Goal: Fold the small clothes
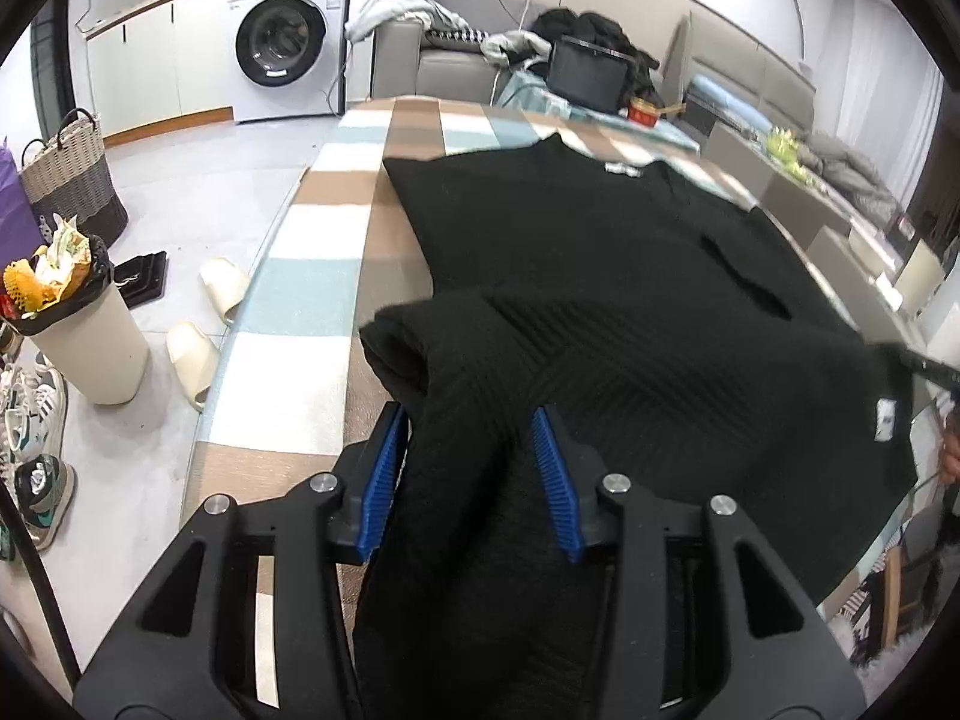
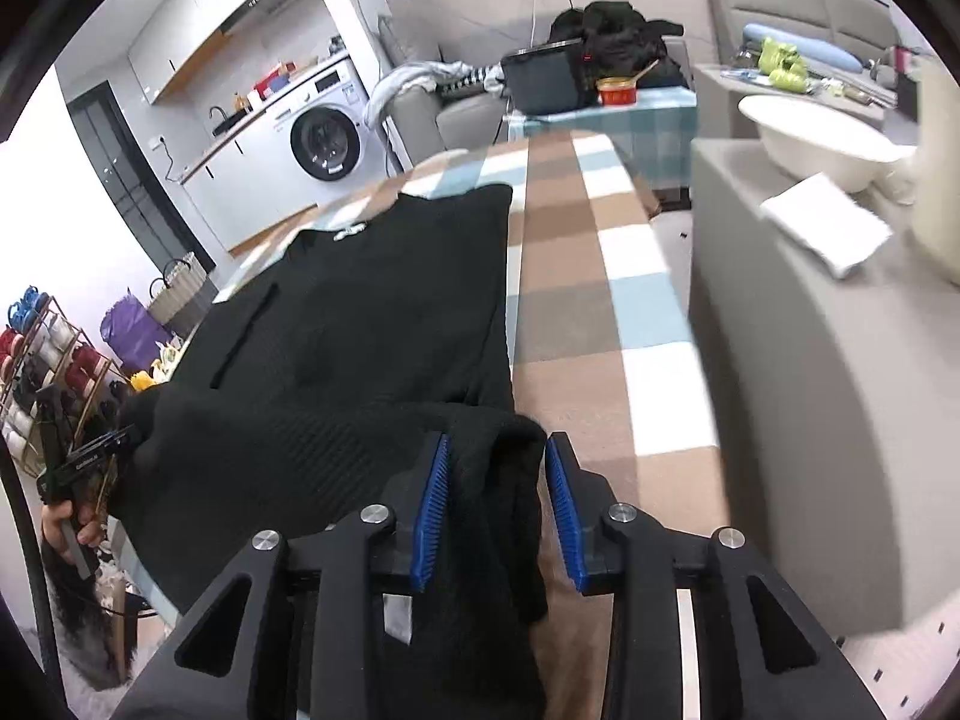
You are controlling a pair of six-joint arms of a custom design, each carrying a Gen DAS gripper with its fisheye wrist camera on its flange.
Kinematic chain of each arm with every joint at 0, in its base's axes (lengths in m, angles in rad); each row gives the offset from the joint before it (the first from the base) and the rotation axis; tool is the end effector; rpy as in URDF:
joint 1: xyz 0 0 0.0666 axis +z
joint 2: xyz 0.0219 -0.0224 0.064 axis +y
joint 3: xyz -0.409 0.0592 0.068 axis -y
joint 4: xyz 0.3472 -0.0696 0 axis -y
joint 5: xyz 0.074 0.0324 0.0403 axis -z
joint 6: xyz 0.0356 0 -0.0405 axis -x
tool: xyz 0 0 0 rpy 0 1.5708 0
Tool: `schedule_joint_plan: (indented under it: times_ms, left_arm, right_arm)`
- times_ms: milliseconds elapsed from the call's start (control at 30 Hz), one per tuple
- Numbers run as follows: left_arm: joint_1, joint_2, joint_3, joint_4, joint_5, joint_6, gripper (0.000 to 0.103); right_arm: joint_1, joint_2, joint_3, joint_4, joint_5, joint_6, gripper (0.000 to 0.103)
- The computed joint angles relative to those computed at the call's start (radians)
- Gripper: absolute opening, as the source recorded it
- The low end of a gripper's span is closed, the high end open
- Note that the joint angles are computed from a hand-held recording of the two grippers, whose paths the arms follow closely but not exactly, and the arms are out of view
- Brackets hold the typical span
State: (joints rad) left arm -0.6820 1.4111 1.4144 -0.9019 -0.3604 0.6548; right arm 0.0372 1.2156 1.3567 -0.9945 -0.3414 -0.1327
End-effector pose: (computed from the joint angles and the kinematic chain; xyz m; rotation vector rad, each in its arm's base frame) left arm 0.3476 -0.2666 0.4623 -0.1198 2.3967 -0.1761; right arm 0.3570 0.0248 0.5054 -0.0406 2.4167 0.4910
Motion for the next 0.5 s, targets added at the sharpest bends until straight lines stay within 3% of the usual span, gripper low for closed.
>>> schedule_joint_plan:
  times_ms: [100, 300, 433, 500]
  left_arm:
    - [-0.008, -0.017, -0.001, -0.006, -0.017, 0.006, 0.041]
    - [-0.012, -0.020, 0.009, -0.026, -0.014, 0.025, 0.041]
    - [-0.016, -0.022, 0.005, -0.034, -0.013, 0.040, 0.041]
    - [-0.016, -0.019, 0.007, -0.031, -0.014, 0.039, 0.041]
  right_arm:
    - [-0.007, -0.026, -0.008, -0.016, 0.001, 0.007, 0.033]
    - [-0.006, -0.042, -0.037, -0.025, -0.100, 0.015, 0.033]
    - [-0.013, -0.037, -0.059, 0.016, -0.239, 0.017, 0.033]
    - [0.000, -0.023, -0.054, 0.022, -0.224, 0.010, 0.033]
